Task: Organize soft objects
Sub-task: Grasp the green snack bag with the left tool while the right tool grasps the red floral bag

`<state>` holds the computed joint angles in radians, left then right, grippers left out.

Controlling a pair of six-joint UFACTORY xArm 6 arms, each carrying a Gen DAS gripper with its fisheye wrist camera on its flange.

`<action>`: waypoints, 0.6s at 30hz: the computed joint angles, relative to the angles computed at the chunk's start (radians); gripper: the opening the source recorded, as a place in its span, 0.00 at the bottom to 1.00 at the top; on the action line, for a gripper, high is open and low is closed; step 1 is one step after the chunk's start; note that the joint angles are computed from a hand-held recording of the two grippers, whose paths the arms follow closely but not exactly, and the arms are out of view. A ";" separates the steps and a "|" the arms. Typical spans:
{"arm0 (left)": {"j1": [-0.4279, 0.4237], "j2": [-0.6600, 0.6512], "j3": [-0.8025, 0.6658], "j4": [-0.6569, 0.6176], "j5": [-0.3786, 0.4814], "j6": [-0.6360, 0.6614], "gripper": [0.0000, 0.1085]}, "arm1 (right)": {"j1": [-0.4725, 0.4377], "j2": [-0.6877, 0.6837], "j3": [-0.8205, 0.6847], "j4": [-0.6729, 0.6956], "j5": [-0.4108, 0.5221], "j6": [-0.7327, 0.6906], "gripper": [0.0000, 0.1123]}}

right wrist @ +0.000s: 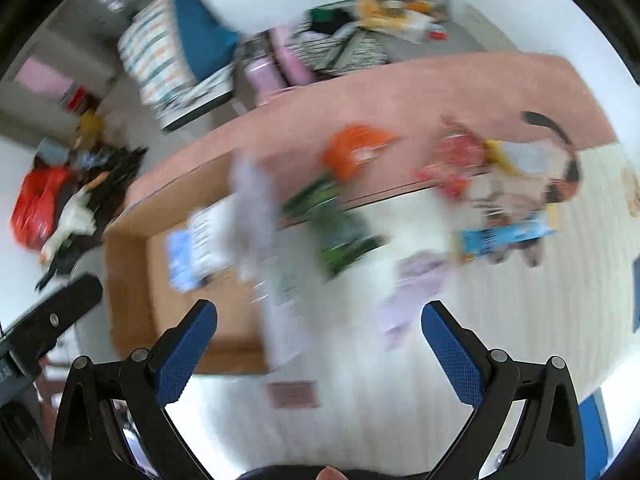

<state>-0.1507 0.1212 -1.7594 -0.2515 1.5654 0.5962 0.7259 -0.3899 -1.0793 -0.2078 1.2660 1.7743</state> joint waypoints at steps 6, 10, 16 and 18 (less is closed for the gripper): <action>-0.248 0.169 -0.068 0.042 0.131 -0.236 0.92 | -0.244 -0.394 0.353 0.128 0.037 -0.186 0.92; -0.361 0.236 -0.033 0.127 0.079 -0.343 0.89 | -0.460 -0.548 0.512 0.228 0.032 -0.397 0.92; -0.434 0.350 -0.047 0.231 0.060 -0.468 0.82 | -0.699 -0.577 0.678 0.407 -0.117 -0.651 0.92; -0.442 0.380 -0.054 0.252 0.058 -0.499 0.82 | -0.732 -0.537 0.708 0.461 -0.173 -0.701 0.92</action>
